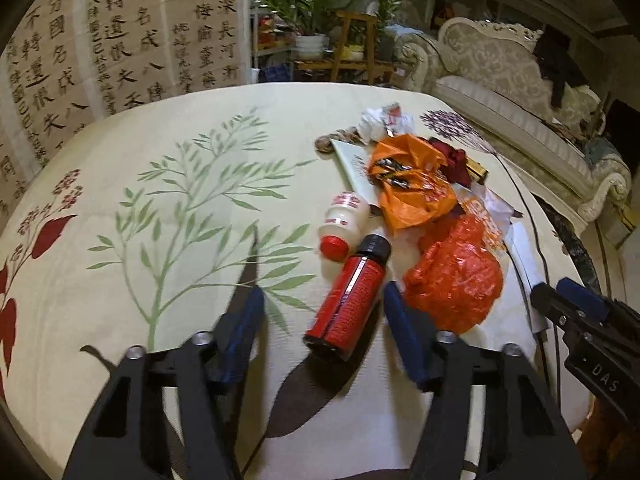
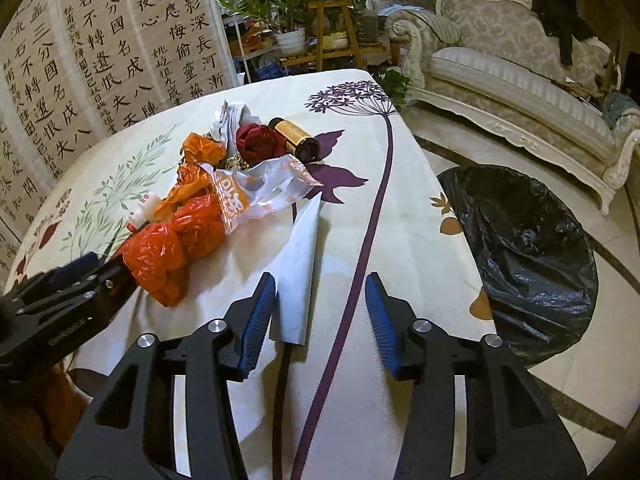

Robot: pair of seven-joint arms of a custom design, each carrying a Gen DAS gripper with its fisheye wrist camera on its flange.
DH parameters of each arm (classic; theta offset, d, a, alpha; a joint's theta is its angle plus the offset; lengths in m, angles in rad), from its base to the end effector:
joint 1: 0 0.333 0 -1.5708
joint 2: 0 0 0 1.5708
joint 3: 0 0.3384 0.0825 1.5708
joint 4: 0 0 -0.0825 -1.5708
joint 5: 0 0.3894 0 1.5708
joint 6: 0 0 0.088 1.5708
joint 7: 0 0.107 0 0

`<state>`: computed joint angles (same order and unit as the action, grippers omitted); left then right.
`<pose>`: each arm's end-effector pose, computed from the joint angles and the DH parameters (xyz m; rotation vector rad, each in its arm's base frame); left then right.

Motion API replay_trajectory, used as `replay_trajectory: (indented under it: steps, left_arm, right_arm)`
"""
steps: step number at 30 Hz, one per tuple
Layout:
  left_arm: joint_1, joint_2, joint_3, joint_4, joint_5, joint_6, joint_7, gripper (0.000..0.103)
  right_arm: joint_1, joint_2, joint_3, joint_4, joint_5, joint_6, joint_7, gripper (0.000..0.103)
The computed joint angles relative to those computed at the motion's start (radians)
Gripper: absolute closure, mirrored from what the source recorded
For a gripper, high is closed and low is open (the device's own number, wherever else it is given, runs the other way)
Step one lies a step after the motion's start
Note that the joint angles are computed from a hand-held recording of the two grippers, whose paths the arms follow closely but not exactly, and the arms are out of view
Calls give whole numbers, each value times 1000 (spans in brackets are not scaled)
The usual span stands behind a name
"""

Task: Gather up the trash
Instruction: 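Grasp the white paper tube with the right tool while the left tool grasps the red spray can, then carry both items over the black bin and open both tools to drop them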

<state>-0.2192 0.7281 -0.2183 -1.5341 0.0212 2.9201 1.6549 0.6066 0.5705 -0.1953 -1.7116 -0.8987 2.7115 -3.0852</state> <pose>0.7174 -0.2920 0.3246 -1.4595 2.2902 -0.8687 0.6372 0.3298 0.3142 -1.4029 2.1264 -0.6955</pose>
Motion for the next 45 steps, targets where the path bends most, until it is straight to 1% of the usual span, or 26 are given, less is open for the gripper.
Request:
replay_trajectory:
  steps: [1,2,3,5,8,10,12,14,15,17,18,21,27,30,33,35,36,37,40,42,45]
  left_arm:
    - [13,3,-18,1,-4,-8,17,59]
    - [20,4,-28,3,-7,-14,28,63]
    - [13,2,-21,-2,-4,-7,27,65]
    - [23,-1,-35,-9,-11,-5,45,71]
    - [33,-8,-46,-24,-23,2,60,78]
    - [42,-11,-57,-29,-35,2,68,78]
    - [63,-18,-81,-44,-55,4,85,78]
    - [69,-17,-89,-43,-68,1,95,78]
    - [74,-21,-95,-51,-75,5,101,78]
    - [76,-28,-97,-65,-84,14,107,78]
    - [81,-31,-103,-70,-91,15,111,78]
    - [88,-44,-112,-91,-106,29,119,78]
    - [101,-84,-129,-151,-124,98,124,78]
    - [101,-103,-133,-171,-125,133,114,78]
    - [86,-118,-126,-192,-111,187,99,78]
    - [83,-119,-139,-196,-96,214,96,78]
    - [90,-117,-153,-195,-90,218,98,78]
    - [101,-111,-180,-189,-84,217,107,78]
    - [102,-91,-216,-169,-66,215,124,78]
    - [88,-67,-230,-136,-55,200,137,78]
    - [59,-36,-235,-89,-49,177,151,78]
  right_arm:
    - [1,-1,-2,0,-3,3,5,49]
    - [1,0,-3,2,-4,5,4,49]
    - [1,1,-4,4,-4,4,3,49]
    - [-2,10,0,18,3,-3,-9,49]
    - [-6,23,6,37,23,-19,-34,49]
    - [-12,34,16,51,46,-31,-67,50]
    - [-2,40,10,58,52,-51,-80,52]
    - [8,42,5,63,49,-75,-87,68]
    - [12,40,2,59,44,-78,-82,71]
    - [14,33,-2,47,33,-71,-67,84]
    - [14,29,-4,39,28,-69,-60,86]
    - [12,15,-6,15,10,-49,-38,87]
    - [20,-23,-18,-35,-61,-32,39,87]
    - [24,-53,-21,-68,-118,-38,101,87]
    - [15,-84,-11,-99,-175,-62,158,87]
    - [8,-111,-2,-128,-212,-87,199,87]
    - [5,-128,1,-146,-230,-106,223,87]
    - [-1,-139,7,-159,-245,-117,240,87]
    - [-21,-179,25,-203,-283,-165,287,87]
    - [-37,-202,40,-230,-301,-201,309,87]
    - [-67,-241,60,-278,-333,-235,355,87]
